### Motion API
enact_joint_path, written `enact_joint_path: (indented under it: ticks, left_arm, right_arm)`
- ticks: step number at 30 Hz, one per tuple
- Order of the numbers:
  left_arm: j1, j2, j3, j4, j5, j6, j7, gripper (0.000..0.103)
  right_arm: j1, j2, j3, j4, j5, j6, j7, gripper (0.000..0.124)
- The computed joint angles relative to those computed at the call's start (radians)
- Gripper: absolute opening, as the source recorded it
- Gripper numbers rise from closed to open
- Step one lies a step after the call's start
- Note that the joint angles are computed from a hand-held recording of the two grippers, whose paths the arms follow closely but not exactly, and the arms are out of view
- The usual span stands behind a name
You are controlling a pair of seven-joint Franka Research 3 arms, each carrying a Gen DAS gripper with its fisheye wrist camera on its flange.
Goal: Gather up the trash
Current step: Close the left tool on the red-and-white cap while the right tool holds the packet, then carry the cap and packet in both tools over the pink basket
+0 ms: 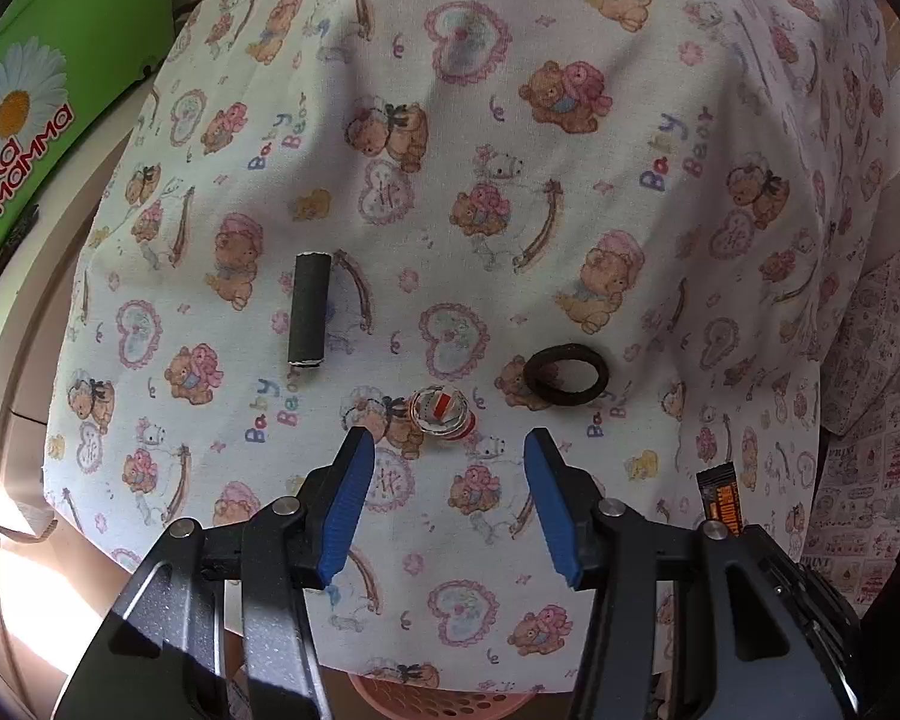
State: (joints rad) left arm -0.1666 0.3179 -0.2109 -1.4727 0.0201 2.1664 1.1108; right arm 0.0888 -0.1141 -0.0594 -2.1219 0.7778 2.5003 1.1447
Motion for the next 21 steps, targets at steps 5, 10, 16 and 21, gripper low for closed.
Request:
enact_joint_path:
  ticks: [5,10,16,21]
  left_arm:
    - [0.006,0.083,-0.006,0.103,-0.039,-0.052,-0.025,0.039]
    - [-0.06,0.143,0.028,0.199,0.118,-0.139,-0.063,0.033]
    - [-0.031,0.156,0.004,0.191,0.067,-0.128,-0.055,0.024]
    - [-0.049,0.159,0.005,0.198,0.088,-0.136,-0.022,0.011]
  right_arm:
    - [0.008,-0.02,0.004,-0.01,-0.005,0.002,-0.048,0.003]
    - [0.013,-0.033,-0.003,-0.02,0.001,0.002,-0.057,0.003]
    - [0.011,-0.034,-0.003,-0.023,-0.016,0.015,-0.043,0.003]
    - [0.009,-0.035,0.0,-0.034,-0.042,0.027,-0.016,0.003]
